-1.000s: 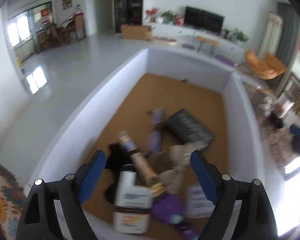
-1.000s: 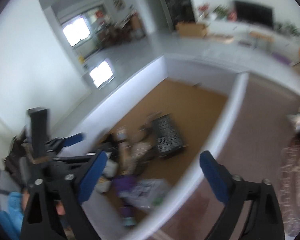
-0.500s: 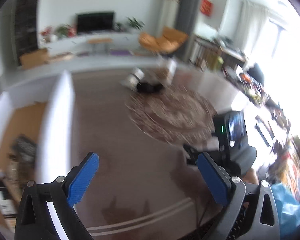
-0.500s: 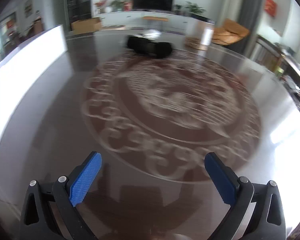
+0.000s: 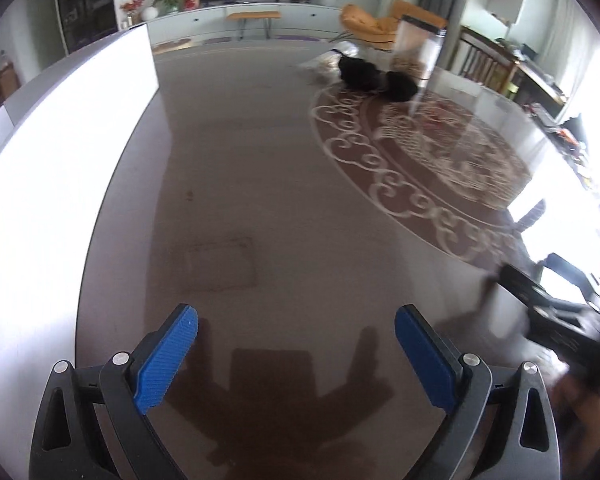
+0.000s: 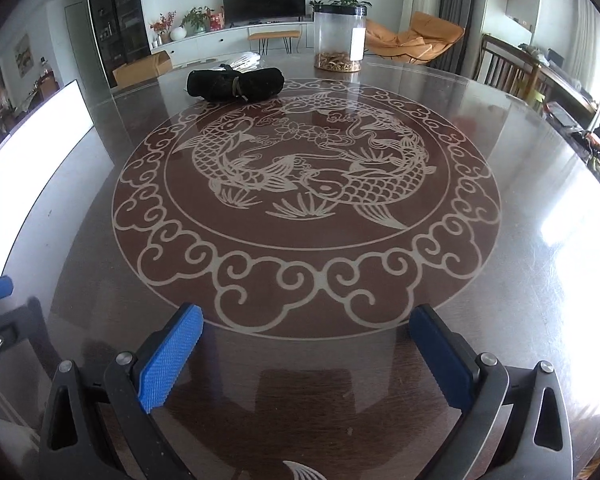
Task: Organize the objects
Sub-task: 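Bring both open grippers back over the table, then lower the left gripper onto the bagged cotton swab bundle and close it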
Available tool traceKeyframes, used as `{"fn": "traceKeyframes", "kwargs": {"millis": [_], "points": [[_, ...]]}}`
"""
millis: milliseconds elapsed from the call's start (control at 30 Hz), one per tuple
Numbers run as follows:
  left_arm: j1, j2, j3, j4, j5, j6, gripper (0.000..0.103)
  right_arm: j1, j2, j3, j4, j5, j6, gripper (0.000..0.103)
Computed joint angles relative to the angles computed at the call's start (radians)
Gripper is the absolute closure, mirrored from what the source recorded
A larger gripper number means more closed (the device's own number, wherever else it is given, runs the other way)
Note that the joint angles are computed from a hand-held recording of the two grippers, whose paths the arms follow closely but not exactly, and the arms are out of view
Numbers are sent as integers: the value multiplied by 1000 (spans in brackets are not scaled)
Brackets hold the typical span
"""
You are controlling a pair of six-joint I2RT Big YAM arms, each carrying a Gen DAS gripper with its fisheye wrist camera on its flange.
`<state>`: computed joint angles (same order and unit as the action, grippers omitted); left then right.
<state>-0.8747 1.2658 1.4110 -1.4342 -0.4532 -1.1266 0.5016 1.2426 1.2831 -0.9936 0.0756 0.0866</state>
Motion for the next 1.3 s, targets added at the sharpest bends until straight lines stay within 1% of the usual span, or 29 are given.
{"fn": "traceKeyframes", "kwargs": {"millis": [100, 167, 367, 533, 733, 800, 867, 933, 1067, 1100, 1133, 1167, 1267, 1300], "points": [[41, 24, 12, -5, -6, 5, 2, 0, -2, -2, 1, 0, 0, 0], [64, 46, 28, -16, -27, 7, 3, 0, -1, -2, 1, 0, 0, 0], [138, 92, 54, -4, -57, 33, 2, 0, 1, 0, 0, 0, 0, 0], [222, 131, 83, 21, -77, 42, 0, 0, 2, 1, 1, 0, 0, 0], [354, 221, 178, 24, -73, 53, 0, -1, 3, 1, 1, -1, 0, 0], [396, 271, 233, 26, -67, 69, 0, 0, 4, 2, 1, -1, 0, 0], [423, 330, 303, 28, -52, 101, 0, 0, 5, 2, 1, -1, 0, 0], [434, 389, 375, 30, -36, 135, 0, 0, 6, 3, 1, -1, 0, 0], [410, 481, 499, 45, -6, 177, 0, -1, 6, 3, 2, -2, -1, 0], [395, 498, 521, 60, 6, 203, 0, -2, 6, 3, 2, -2, -1, 0], [383, 512, 538, 82, 20, 244, 0, -2, 6, 3, 2, -2, -1, 0], [367, 533, 564, 98, 26, 300, 0, -2, 6, 3, 2, -2, -1, 0], [329, 592, 653, 70, -5, 434, 0, -2, 7, 4, 3, -2, -2, 0], [324, 594, 662, 66, -17, 452, 0, -2, 7, 4, 2, -2, -1, 0]]}}
